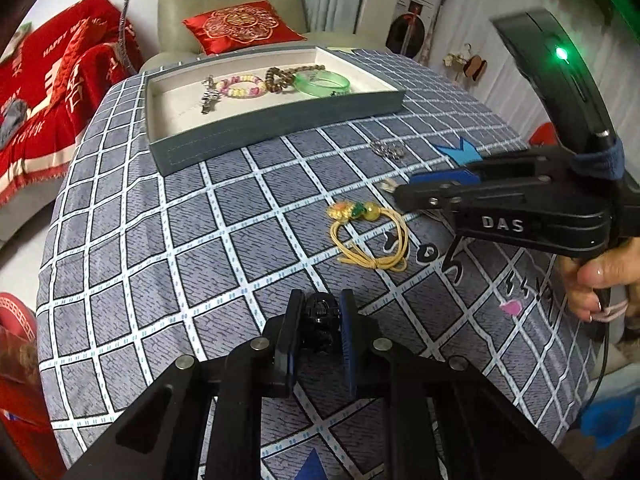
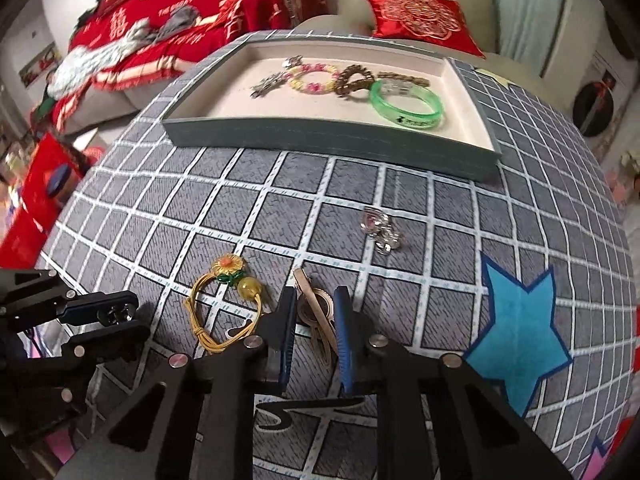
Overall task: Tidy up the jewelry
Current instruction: 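Grasp the black claw hair clip with the left gripper while the right grasps the tan wooden hairpin, then carry the claw clip and hairpin into the tray and open both grippers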
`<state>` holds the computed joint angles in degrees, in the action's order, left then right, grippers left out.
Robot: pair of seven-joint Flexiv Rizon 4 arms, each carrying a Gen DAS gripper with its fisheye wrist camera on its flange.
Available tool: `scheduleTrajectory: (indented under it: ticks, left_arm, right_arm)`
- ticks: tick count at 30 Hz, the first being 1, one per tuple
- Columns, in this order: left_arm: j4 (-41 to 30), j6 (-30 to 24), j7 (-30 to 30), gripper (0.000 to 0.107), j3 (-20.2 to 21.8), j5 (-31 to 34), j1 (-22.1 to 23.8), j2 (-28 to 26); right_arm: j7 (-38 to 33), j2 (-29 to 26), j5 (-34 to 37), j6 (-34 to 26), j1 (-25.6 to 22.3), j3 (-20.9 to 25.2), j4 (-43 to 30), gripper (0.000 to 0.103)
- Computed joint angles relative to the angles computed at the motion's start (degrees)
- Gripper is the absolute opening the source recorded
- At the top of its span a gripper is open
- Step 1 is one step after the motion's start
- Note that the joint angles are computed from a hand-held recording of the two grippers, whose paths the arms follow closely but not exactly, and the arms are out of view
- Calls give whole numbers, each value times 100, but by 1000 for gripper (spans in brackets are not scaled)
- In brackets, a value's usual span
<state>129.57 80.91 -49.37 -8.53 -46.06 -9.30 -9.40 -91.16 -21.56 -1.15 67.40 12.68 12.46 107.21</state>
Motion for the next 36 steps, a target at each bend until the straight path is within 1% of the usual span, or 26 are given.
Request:
scheduleTrajectory:
  ticks: [7, 15, 16, 19, 26, 33, 36]
  left_arm:
    - [-5, -24, 253, 33, -24, -563, -20, 117]
    - [-159, 25, 480, 33, 62, -985, -88, 184]
    - [-190, 27, 477, 33, 82, -983, -94, 178]
    - [-312, 8, 304, 33, 174, -714, -68, 139]
    - [-610, 31, 346, 33, 115, -849, 73, 42]
    - [-1036, 86, 183, 33, 60, -615, 249, -206]
    - [-1217, 102, -12, 33, 59, -380, 316, -329]
  right_arm:
    - [-161, 109, 716, -49, -292, 240, -91, 20]
    - [-228, 201, 1180, -67, -384, 258, -178, 20]
    - [-237, 207, 1210, -66, -387, 250, -192, 20]
    - [-206, 220, 1265, -44, -387, 209, -248, 20]
    - [-90, 166, 1384, -28, -414, 145, -538, 20]
    - [9, -78, 1358, -97, -453, 130, -1066, 20]
    - [9, -236, 1411, -101, -489, 173, -1342, 20]
